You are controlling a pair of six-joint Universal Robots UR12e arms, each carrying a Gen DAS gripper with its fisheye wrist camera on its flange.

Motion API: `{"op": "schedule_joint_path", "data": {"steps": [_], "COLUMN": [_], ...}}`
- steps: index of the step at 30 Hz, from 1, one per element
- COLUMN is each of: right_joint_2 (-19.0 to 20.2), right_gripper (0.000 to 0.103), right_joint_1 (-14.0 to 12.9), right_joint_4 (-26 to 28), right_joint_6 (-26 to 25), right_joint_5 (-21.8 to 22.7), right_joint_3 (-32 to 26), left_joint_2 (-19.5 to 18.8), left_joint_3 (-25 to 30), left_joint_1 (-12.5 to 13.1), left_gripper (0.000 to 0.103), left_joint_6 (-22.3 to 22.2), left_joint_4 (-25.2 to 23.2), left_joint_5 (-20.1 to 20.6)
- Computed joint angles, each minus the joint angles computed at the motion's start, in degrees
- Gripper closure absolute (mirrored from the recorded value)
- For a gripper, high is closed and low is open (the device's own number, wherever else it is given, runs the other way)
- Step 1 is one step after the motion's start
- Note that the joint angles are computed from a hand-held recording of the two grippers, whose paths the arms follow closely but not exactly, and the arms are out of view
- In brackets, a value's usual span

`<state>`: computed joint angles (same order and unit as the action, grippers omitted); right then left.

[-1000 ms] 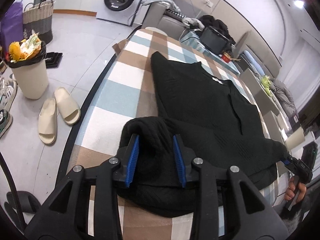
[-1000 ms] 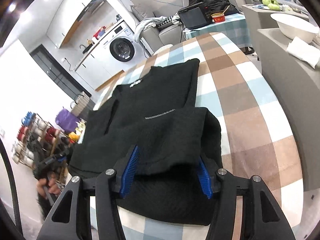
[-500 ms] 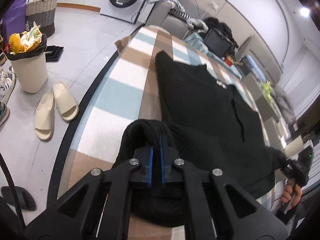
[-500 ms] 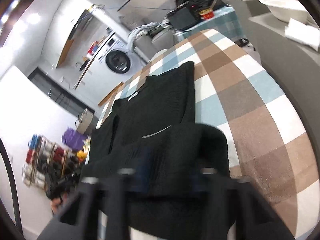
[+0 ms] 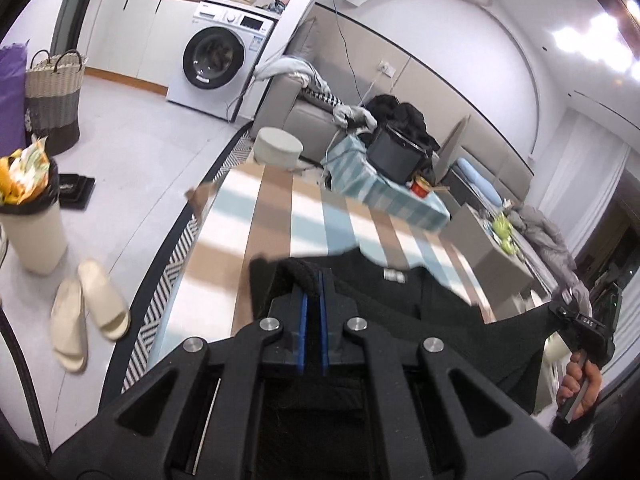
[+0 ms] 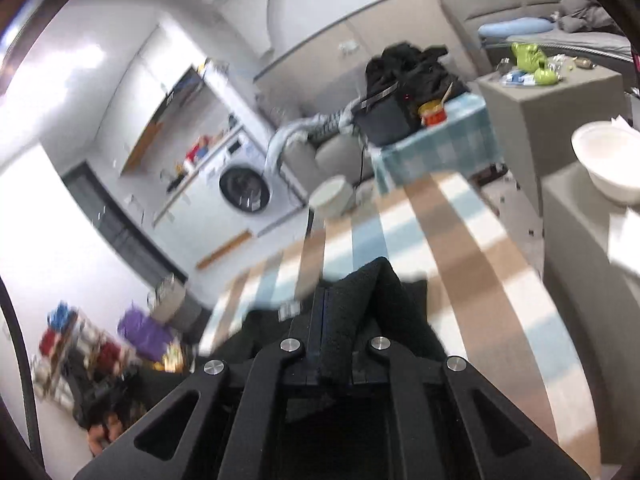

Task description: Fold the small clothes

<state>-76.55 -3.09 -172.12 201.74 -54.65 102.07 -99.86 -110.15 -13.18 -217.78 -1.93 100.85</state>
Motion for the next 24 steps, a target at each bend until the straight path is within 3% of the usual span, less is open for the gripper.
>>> {"op": "schedule_joint_path", "data": {"steps": [3, 8, 15, 17, 21, 24], "right_joint_2": [2.3, 4.7, 4.6, 4.7, 4.6, 4.2], "right_gripper": [0.097, 0.097, 0.097, 0.091, 0.078, 0.064], "right_joint_1": [1.2, 1.3, 0.2, -0.4, -0.9, -0.9], "right_joint_4": [0.7, 6.5, 11.8, 13.9, 18.1, 19.7], "right_joint_6": [1.5, 1.0, -0.2, -0.9, -3.8, -6.4], "right_joint_5": [-4.7, -3.3, -2.8, -1.1, 1.6, 2.2], "right_joint_3": [-2.9, -4.7, -3.5, -3.2, -2.6, -1.9], "left_joint_2": [-2.3, -5.1, -6.2, -6.3, -6.2, -6.0], "left_joint_3": [3.0, 5.0, 2.7, 1.7, 0.7, 0.2], "left_joint_1": [1.2, 2.8, 5.4, 5.9, 5.9, 5.0], "left_gripper": [0.101, 0.101, 0.101, 0.100, 0.082, 0.064], "left_joint_6": [0.1, -1.9, -6.6, -7.3, -6.4, -4.8], "left_joint_4": [-1.5, -5.3, -5.5, -5.3, -6.5, -7.3], "left_joint_5": [-0.7, -4.4, -11.4, -13.4, -16.0, -15.3]}}
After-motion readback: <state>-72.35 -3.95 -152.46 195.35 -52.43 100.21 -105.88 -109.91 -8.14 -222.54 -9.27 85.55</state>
